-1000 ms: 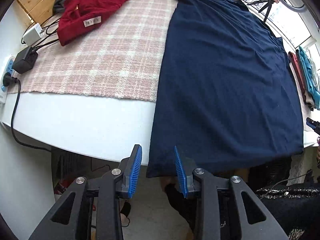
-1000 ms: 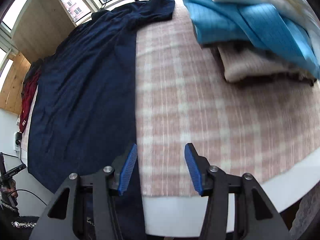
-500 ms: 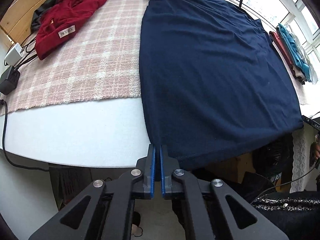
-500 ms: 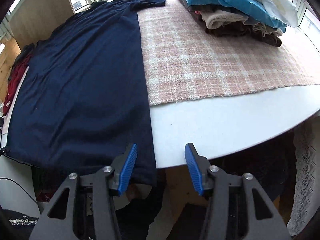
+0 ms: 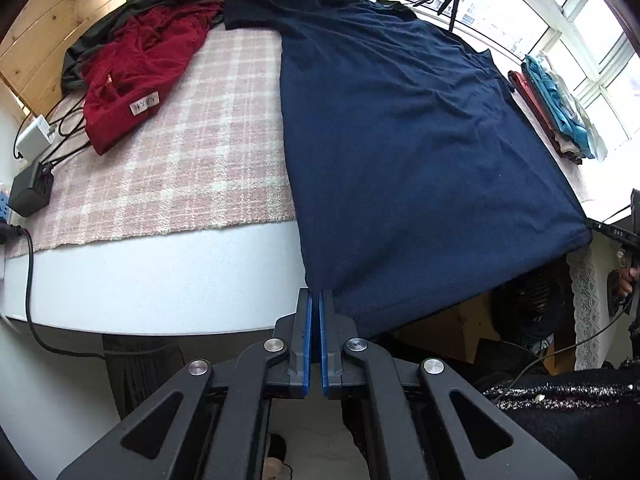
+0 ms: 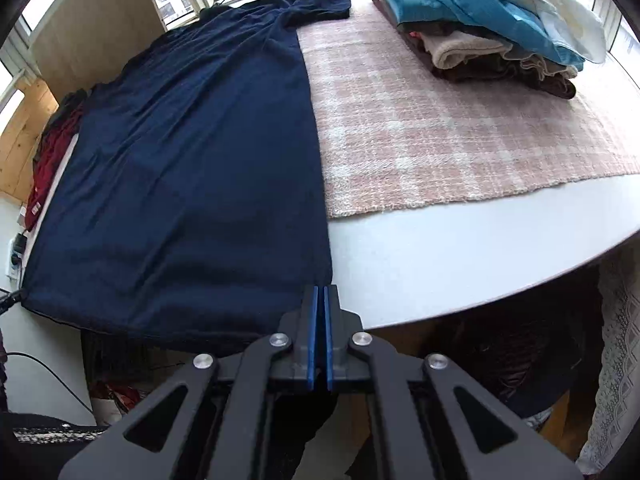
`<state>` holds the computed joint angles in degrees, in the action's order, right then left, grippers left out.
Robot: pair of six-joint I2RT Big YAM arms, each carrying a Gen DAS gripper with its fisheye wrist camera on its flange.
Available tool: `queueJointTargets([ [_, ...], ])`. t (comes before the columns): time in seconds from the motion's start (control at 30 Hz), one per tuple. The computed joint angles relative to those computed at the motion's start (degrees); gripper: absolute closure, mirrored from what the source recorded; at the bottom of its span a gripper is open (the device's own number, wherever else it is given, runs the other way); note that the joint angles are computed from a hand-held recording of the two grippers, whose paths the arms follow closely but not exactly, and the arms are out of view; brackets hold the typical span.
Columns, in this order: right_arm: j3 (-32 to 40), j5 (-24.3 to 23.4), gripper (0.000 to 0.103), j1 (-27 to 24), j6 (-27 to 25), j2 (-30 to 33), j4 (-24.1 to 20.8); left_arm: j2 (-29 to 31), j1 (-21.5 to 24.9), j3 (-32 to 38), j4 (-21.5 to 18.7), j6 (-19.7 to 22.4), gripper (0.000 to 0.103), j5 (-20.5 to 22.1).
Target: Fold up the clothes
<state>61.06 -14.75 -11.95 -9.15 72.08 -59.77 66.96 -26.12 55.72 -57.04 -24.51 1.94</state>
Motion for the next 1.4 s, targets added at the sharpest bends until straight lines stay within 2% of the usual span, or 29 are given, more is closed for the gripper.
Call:
queueJointTargets([
  [0.07, -0.06, 1.17, 0.100, 0.31, -0.40, -0.50, -0.49, 1.13, 0.28, -0.63, 0.20, -0.29, 0.101, 0.98],
  [0.13, -0.96, 6.36, 0.100, 2.91, -1.25, 0.41, -0.43, 2.90, 0.81, -1.35, 0.25, 0.52, 0.101, 1.61],
  [0.23, -0.12, 8.38, 0.100, 5.09, -3.58, 1.96, -4.27, 4.47, 1.72, -1.23, -0.12, 1.37, 0.100, 2.74],
  [0.33, 3.45, 10.89, 0.093, 5.66, -6.25, 2.10, -7.24, 3.48, 2.22, 0.42, -4.27, 2.84, 0.099, -0.22],
  [0.4, 7.18, 5.73, 0.084, 2.93, -5.70, 1.81, -6.11, 1.91, 2.83, 1.51, -6.99, 2.45, 0.098, -3.30],
  [0.47, 11.79, -0.60, 0.080, 0.33, -2.33, 3.62, -3.11, 0.71, 3.24, 2.96, -8.80, 1.14, 0.098, -6.33],
  [0.5, 14.17, -2.26, 0.080, -0.16, 0.02, 5.35, -0.81, 0.19, 3.47, 3.70, -9.41, 0.54, 0.098, -7.68],
  [0.57, 18.15, -2.37, 0.080, 0.97, 4.22, 8.86, 3.20, 0.31, 3.50, 5.35, -7.82, -1.26, 0.099, -8.85],
  [0.67, 22.73, -6.10, 0.080, 3.68, 5.20, 14.00, 6.07, 2.73, 2.76, 8.84, -5.64, -6.83, 0.098, -9.08],
  [0.77, 29.17, -11.17, 0.080, 7.60, 1.85, 19.12, 2.38, 6.62, 2.71, 13.20, -2.71, -8.86, 0.094, -9.07],
  [0.87, 36.76, -15.53, 0.080, 11.76, -1.85, 23.24, -1.25, 10.83, 3.92, 19.33, -2.48, -8.78, 0.093, -11.12],
  [0.93, 43.14, -18.63, 0.080, 14.03, -3.38, 26.44, -2.87, 13.92, 5.64, 23.59, -2.38, -6.70, 0.089, -12.50],
  [1.03, 53.81, -20.55, 0.080, 17.61, -4.83, 31.32, -6.16, 20.16, 9.02, 30.14, -1.74, -2.96, 0.087, -11.08],
  [1.17, 63.45, -14.67, 0.080, 24.07, -4.47, 37.25, -5.61, 31.67, 12.62, 39.54, -0.05, 1.19, 0.086, -7.77],
  [1.27, 72.71, -8.80, 0.080, 28.71, -1.26, 45.42, -7.64, 40.65, 15.19, 46.98, 1.05, 2.34, 0.086, -2.80],
  [1.3, 76.10, -6.56, 0.080, 30.21, 0.12, 48.39, -8.52, 43.61, 15.99, 49.76, 0.28, 2.37, 0.085, -1.92],
  [1.37, 85.51, -2.42, 0.080, 32.81, 3.29, 55.67, -13.02, 49.64, 17.48, 55.92, -1.78, 2.25, 0.085, -0.16],
  [1.4, 91.65, -2.43, 0.080, 33.66, 4.70, 59.84, -15.93, 51.95, 18.21, 58.31, -2.68, 1.45, 0.085, 1.13],
])
